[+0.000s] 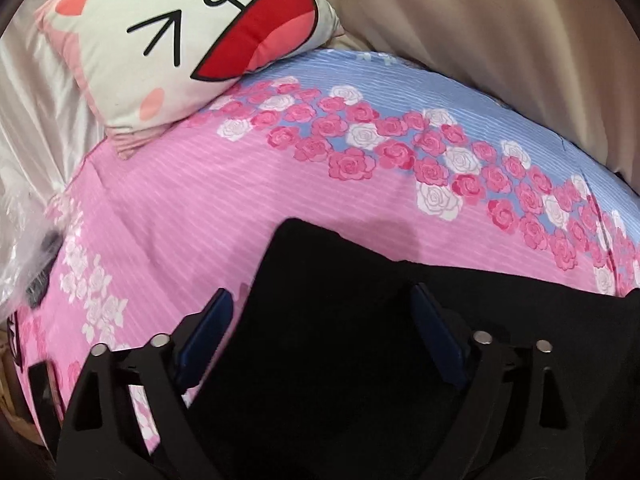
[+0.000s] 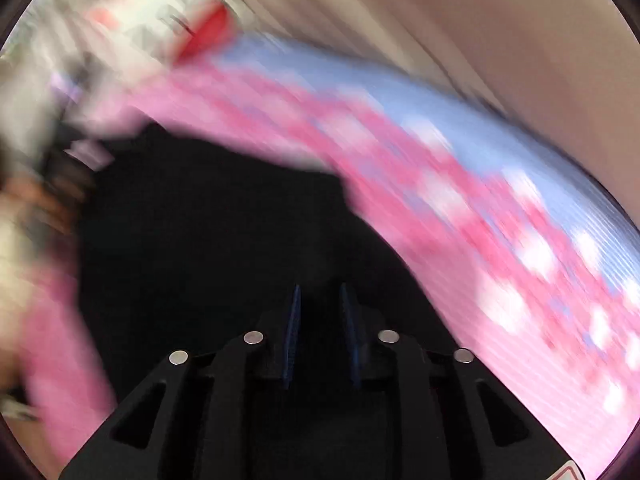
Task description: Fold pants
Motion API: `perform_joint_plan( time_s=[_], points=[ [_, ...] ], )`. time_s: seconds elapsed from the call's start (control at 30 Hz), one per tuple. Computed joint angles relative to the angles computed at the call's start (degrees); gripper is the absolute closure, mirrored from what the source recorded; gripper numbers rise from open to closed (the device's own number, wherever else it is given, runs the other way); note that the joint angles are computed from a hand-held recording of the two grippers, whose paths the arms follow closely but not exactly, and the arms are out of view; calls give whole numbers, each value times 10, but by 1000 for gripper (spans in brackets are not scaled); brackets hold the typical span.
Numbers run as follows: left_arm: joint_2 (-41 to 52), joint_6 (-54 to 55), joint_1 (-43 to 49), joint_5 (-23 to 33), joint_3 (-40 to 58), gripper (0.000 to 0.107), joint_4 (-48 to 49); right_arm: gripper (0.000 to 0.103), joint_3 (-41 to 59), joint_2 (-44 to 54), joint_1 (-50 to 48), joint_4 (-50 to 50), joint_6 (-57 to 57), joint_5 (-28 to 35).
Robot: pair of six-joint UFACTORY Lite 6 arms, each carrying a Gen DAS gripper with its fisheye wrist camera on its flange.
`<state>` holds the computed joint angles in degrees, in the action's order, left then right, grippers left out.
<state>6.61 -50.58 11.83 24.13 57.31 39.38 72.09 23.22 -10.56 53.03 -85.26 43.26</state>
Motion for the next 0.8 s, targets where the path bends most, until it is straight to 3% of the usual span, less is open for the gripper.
perform_joint_plan(
  time_s=[0.1,0.17,0.33,0.47,0.8],
  points=[
    [-31,-29,-16,23,-15,20,28,78,-62,-84,-47,45,-26,31],
    [-61,-92,-50,63,-29,20,90,78,-125,-147,-77,52,-52,69],
    [-128,-113,-114,117,-46,20,92,78,-248,-247,-128,16,-88,57],
    [-166,-132,-188,165,-50,19,89,75,-284,-249,-255,16,-163,76],
    [-131,-231,-412,299,12,19,113,75,-172,-112,-518,-11,-213,155]
  ],
)
